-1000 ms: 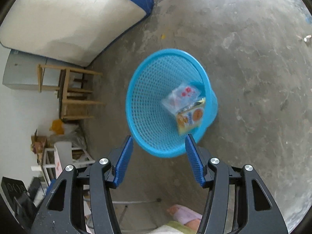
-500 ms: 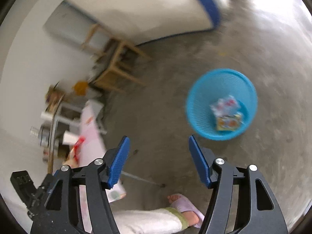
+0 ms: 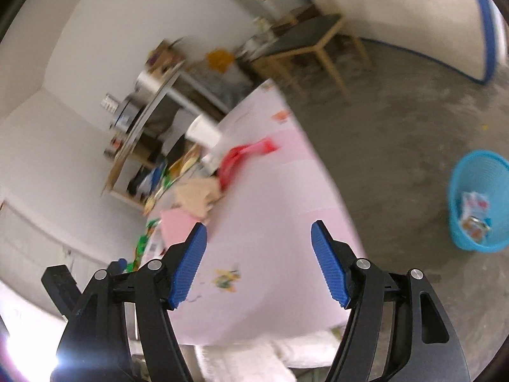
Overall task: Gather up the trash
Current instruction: 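Move both open tools back over the table, then close the left tool on the pink sponge while the right tool grips the red plastic bag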
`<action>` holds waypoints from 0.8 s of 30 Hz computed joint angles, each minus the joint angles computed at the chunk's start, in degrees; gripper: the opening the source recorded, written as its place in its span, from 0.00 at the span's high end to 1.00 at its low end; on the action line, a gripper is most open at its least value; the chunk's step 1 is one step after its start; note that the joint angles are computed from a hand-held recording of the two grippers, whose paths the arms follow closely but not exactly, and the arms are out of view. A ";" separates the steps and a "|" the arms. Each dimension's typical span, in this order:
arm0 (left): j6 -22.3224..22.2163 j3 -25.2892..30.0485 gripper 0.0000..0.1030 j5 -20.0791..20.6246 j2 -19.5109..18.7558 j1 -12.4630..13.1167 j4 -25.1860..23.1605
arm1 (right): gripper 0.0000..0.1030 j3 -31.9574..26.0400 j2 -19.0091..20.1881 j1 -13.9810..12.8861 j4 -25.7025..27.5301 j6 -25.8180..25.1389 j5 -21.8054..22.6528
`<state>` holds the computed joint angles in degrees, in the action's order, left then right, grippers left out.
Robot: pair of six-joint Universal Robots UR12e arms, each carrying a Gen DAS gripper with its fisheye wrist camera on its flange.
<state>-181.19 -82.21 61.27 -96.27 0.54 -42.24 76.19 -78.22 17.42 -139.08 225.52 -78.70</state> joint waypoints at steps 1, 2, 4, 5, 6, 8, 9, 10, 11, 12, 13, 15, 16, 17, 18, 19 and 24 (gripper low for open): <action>-0.47 -0.42 0.41 -0.24 0.17 0.48 0.20 | 0.37 -1.60 1.04 0.38 0.86 -0.82 0.50; -0.74 -0.79 0.41 -0.36 0.19 0.90 0.53 | 0.37 -3.37 2.09 0.80 1.93 -1.61 0.92; -1.07 -1.31 0.41 -1.31 0.30 1.74 0.69 | 0.37 -5.69 3.57 1.23 3.58 -2.73 1.46; -1.39 -1.27 0.41 -1.67 0.20 1.93 0.75 | 0.37 -7.21 4.68 1.41 4.63 -3.10 1.66; -2.05 -1.46 0.41 -2.17 0.16 2.22 1.29 | 0.37 -8.37 5.57 1.50 5.46 -3.27 1.72; -2.84 -1.88 0.41 -2.76 0.19 2.61 2.44 | 0.37 -10.43 7.09 1.64 7.05 -3.15 1.43; -2.99 -2.00 0.41 -3.01 0.23 2.72 2.70 | 0.37 -11.48 7.86 1.66 7.75 -2.87 1.52; -3.08 -2.28 0.41 -3.39 0.24 2.90 3.30 | 0.37 -12.48 8.63 1.68 8.23 -2.59 1.78; -3.10 -2.40 0.41 -3.49 0.40 2.83 3.49 | 0.37 -13.47 9.59 1.51 8.59 -2.27 2.33; -2.98 -2.44 0.41 -3.55 0.34 2.78 3.75 | 0.37 -13.80 9.79 1.36 8.99 -1.87 2.74; -2.91 -2.50 0.41 -3.53 0.28 2.72 4.03 | 0.37 -14.66 10.54 1.12 9.43 -0.98 3.58; -2.79 -2.39 0.41 -3.02 -0.20 2.36 4.98 | 0.37 -16.06 11.79 0.70 9.85 0.66 5.24; -2.58 -2.07 0.41 -2.54 -0.67 2.01 5.38 | 0.37 -16.78 12.50 0.48 10.05 1.49 6.09; -2.41 -1.86 0.41 -1.97 -0.97 1.75 5.46 | 0.37 -17.66 13.35 0.27 10.28 2.47 6.85; -2.32 -1.40 0.41 -1.24 -1.39 1.43 5.38 | 0.37 -18.48 14.10 0.09 10.49 3.18 7.49; -2.02 -0.64 0.41 0.13 -1.98 0.87 5.03 | 0.37 -19.54 15.03 -0.11 10.86 3.89 8.14; -2.40 3.47 0.40 8.53 -5.21 -1.59 3.92 | 0.37 -25.15 19.25 -0.67 13.97 6.47 9.46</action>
<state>-183.59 -78.74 69.80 -101.48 -1.05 -38.32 51.04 -58.96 16.75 -125.11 231.99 -69.24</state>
